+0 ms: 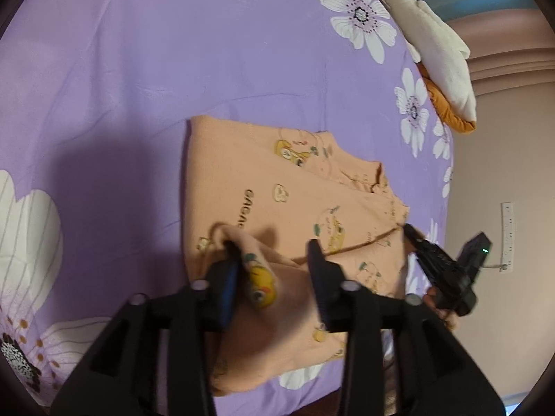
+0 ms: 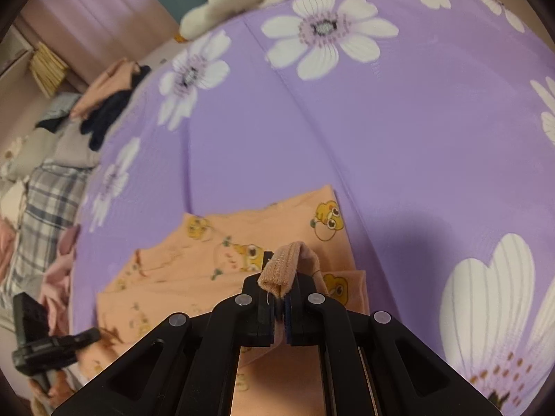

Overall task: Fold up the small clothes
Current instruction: 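Carry the held edge over toward the collar with both grippers, then lay the fold down and open both grippers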

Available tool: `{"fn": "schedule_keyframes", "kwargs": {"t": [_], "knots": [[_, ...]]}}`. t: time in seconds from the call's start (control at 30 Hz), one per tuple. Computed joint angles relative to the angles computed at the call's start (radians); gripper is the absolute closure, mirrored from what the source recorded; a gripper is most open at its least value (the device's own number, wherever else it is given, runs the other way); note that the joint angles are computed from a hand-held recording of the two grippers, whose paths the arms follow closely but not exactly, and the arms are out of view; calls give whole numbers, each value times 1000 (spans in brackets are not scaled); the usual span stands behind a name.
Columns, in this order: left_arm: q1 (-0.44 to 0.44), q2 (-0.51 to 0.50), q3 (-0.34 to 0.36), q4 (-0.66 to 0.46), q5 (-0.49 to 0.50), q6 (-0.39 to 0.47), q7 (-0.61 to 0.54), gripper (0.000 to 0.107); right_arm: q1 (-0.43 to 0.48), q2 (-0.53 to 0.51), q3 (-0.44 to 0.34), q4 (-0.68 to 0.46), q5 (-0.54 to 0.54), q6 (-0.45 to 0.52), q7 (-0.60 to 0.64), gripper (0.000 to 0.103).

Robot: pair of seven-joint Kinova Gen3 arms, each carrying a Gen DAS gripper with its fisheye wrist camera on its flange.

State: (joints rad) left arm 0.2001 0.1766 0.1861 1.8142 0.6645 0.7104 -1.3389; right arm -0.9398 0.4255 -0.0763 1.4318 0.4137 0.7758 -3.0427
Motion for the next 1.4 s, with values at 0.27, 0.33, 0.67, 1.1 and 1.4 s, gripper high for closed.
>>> {"fn": "schedule_keyframes", "kwargs": {"t": [0.27,0.33,0.67,1.1,1.4], "knots": [[42,-108,-10,16,-76,-17,68,33,-30,-53,7,41,48,8,-61,98],[58,-118,-8,16,-113,3,97,33,-28,-80,-14,64,76,1,-82,95],[124,-137,5,57,-252,-20,236,92,-7,-80,-54,71,64,-2,-44,74],[83,-131,-19,38,-118,-76,118,102,-19,-95,-3,121,101,-153,-122,98],[59,3,-28,-69,-205,-126,187,102,51,-25,0,45,29,-165,-51,98]]}}
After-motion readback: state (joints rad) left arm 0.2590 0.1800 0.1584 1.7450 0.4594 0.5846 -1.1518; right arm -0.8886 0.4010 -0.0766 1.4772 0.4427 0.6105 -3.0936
